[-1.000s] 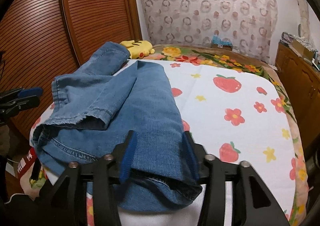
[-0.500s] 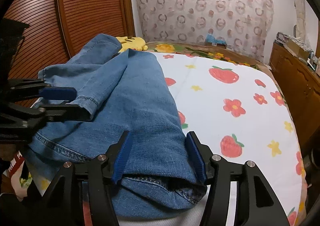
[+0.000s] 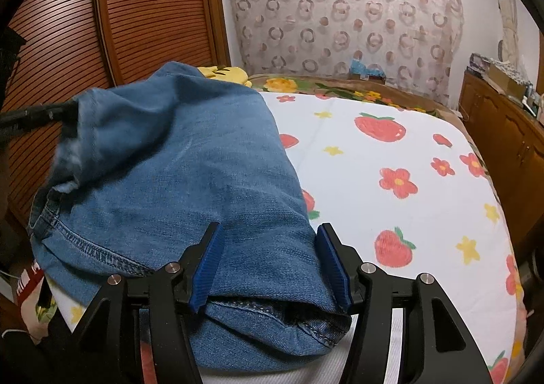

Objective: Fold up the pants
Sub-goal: 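Pinch the jeans leg edge with the left gripper and lift it, then fold the held leg over the bundle with the left gripper and release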

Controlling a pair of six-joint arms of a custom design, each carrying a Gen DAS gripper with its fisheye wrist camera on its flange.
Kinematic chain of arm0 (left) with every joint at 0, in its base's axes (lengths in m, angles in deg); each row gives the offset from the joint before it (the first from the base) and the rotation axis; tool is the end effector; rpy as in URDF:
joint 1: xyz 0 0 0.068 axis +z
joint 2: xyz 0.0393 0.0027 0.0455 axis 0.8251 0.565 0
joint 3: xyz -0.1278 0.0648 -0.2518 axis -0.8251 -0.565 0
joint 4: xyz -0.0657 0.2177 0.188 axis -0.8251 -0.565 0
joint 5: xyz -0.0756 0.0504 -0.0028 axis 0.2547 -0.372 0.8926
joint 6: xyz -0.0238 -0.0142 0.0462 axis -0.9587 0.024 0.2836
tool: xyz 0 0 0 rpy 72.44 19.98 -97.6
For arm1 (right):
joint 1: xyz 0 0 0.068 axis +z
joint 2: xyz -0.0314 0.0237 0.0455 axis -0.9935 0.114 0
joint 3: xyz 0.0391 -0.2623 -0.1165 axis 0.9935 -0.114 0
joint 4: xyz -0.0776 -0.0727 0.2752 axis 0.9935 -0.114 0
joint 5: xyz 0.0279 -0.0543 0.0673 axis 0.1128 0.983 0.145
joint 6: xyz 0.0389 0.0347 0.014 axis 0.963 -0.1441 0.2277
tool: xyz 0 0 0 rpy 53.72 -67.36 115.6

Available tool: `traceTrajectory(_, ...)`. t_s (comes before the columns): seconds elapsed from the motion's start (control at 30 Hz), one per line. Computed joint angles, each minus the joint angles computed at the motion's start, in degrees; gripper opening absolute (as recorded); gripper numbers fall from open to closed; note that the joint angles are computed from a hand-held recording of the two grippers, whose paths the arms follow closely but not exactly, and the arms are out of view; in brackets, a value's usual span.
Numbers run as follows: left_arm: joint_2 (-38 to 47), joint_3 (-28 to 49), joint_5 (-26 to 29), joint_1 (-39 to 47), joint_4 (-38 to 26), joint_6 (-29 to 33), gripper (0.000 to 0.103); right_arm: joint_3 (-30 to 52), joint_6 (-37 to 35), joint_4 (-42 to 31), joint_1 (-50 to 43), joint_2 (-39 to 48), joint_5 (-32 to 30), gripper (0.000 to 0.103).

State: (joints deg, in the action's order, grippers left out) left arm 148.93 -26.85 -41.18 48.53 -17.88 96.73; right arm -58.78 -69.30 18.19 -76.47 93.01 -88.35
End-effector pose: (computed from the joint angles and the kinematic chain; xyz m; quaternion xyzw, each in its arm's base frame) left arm 0.3075 -0.0443 0.1518 0.1488 0.8931 -0.0771 0.4175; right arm 0.2050 0.0324 0.1083 -0.1497 0.8720 0.0924 0.4569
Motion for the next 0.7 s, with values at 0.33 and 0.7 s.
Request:
traceTrajectory(0.33,7.44,4.11,-1.7,8.17,-0.05,1.17,0.01,0.37,-0.47,-0.42,-0.31,0.18,0.04,0.059)
traceTrajectory(0.7,-0.31,-5.46,4.49,9.22,5.24,-1.74,0.042,0.91,-0.04,-3.57,-0.06,-2.15,0.47,0.059)
